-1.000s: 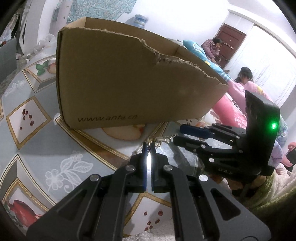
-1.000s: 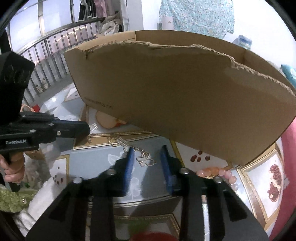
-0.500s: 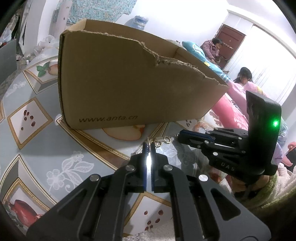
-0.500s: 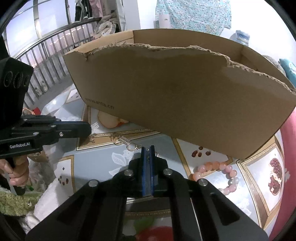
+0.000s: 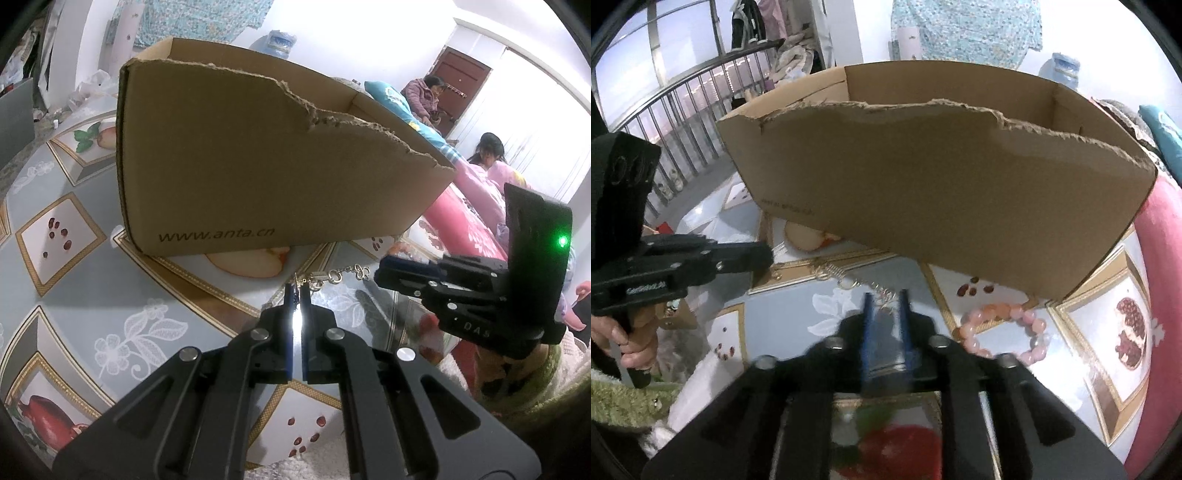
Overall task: Organize jewelry
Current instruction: 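Grasp the butterfly charm end with the right gripper while the left gripper holds the chain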
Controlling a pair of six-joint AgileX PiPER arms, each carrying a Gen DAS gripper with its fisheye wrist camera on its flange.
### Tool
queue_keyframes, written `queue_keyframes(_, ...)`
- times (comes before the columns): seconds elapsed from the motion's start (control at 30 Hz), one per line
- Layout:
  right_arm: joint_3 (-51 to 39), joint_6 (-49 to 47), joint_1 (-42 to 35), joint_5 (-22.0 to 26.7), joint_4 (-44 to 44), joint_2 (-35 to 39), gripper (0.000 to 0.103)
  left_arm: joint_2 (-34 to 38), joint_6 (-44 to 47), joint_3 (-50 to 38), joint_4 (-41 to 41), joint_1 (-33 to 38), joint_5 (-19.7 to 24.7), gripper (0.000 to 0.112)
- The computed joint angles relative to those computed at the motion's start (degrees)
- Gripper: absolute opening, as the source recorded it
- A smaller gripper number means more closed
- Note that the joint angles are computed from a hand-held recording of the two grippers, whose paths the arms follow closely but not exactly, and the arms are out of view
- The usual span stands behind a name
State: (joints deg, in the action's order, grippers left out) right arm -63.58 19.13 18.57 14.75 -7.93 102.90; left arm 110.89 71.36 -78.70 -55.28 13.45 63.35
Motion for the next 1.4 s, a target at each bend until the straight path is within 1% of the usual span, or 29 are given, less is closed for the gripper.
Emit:
queue_keyframes(0.1, -2.02, -0.47, 0.24, 1.36, -0.07, 1.61, 0.026, -0.04, -0.21, 0.05, 0.35, -0.17, -0.53, 0.002)
queue_keyframes(0.17, -3.45, 3.76, 1.17, 2.93, -4.40, 3.00, 0.026, -0.09, -0.78, 0.07, 0.83, -0.40, -1.06, 0.002)
queue_keyframes(0.23, -3.39, 11.25, 2.49, 3.21, -11.94, 3.19, 0.026, 0.06, -1.27, 0.04, 1.11, -0.44, -1.35, 0.002)
queue_keyframes(0.27, -3.37, 12.37, 2.53, 3.32, -12.70, 3.19, 0.026, 0.15, -1.36, -0.01, 1.21, -0.39, -1.41, 0.002)
queue_keyframes(0.33, -3.54, 12.02, 2.22, 3.55, -11.27, 3.17, 0.024, 0.28, -1.41, -0.17, 1.31, -0.40, -1.44, 0.002)
queue_keyframes(0.4, -3.75, 13.02, 2.09, 4.14, -11.64, 3.14, 0.017, 0.42, -1.38, -0.36, 1.37, -0.47, -1.50, 0.002)
queue_keyframes(0.5, -3.77, 8.38, 0.92, 3.66, -5.57, 3.15, 0.017, 0.61, -1.38, -0.58, 1.43, -0.54, -1.41, 0.002)
queue_keyframes(0.57, -3.71, 8.24, 0.98, 3.66, -5.57, 3.07, 0.016, 0.60, -1.42, -0.57, 1.43, -0.60, -1.45, 0.002)
queue_keyframes(0.63, -3.76, 5.63, 0.81, 3.51, -3.21, 3.04, 0.006, 0.58, -1.35, -0.52, 1.35, -0.60, -1.50, 0.002)
queue_keyframes(0.67, -3.81, 4.48, 0.53, 3.74, -2.11, 2.91, 0.004, 0.59, -1.41, -0.55, 1.37, -0.60, -1.46, 0.002)
queue_keyframes(0.83, -3.82, 1.46, -0.29, 4.33, 1.44, 2.24, 0.005, 0.60, -1.40, -0.61, 1.42, -0.51, -1.38, 0.002)
queue_keyframes(0.87, -3.78, 1.85, -0.30, 4.45, 0.98, 2.04, 0.006, 0.64, -1.46, -0.65, 1.48, -0.53, -1.42, 0.002)
queue_keyframes(0.9, -4.12, 4.00, -0.03, 4.88, -1.26, 2.11, 0.007, 0.67, -1.51, -0.69, 1.51, -0.53, -1.39, 0.002)
queue_keyframes(0.93, -4.42, 5.50, 0.08, 5.27, -3.09, 2.12, 0.010, 0.69, -1.58, -0.73, 1.54, -0.52, -1.34, 0.002)
queue_keyframes(1.0, -5.00, 4.87, 0.01, 5.79, -3.11, 2.41, 0.029, 0.86, -1.83, -0.99, 1.66, -0.55, -1.22, 0.002)
queue_keyframes(1.03, -5.32, 5.82, 0.18, 6.08, -4.39, 2.70, 0.031, 0.93, -1.88, -1.11, 1.71, -0.55, -1.15, 0.002)
queue_keyframes(1.1, -6.32, 3.41, 0.15, 6.89, -2.56, 3.72, 0.031, 1.02, -1.92, -1.23, 1.81, -0.58, -1.12, 0.002)
queue_keyframes(1.13, -6.21, 4.44, 0.49, 6.53, -3.97, 3.85, 0.031, 1.11, -2.02, -1.38, 1.90, -0.59, -1.05, 0.002)
queue_keyframes(1.2, -6.78, 6.69, 1.26, 7.46, -7.05, 4.17, 0.031, 1.21, -2.22, -1.50, 2.02, -0.71, -1.12, 0.002)
queue_keyframes(1.23, -6.86, 6.41, 1.14, 7.58, -6.59, 4.24, 0.031, 1.33, -2.35, -1.71, 2.11, -0.72, -1.08, 0.002)
queue_keyframes(1.27, -7.15, 6.20, 1.05, 7.91, -6.19, 4.34, 0.026, 1.36, -2.39, -1.76, 2.11, -0.73, -1.08, 0.002)
queue_keyframes(1.3, -7.39, 5.72, 0.92, 8.23, -5.60, 4.41, 0.020, 1.41, -2.42, -1.87, 2.09, -0.72, -1.03, 0.002)
queue_keyframes(1.4, -8.44, 0.98, -0.27, 9.22, -0.65, 4.67, 0.020, 1.34, -2.35, -1.73, 2.02, -0.75, -1.15, 0.002)
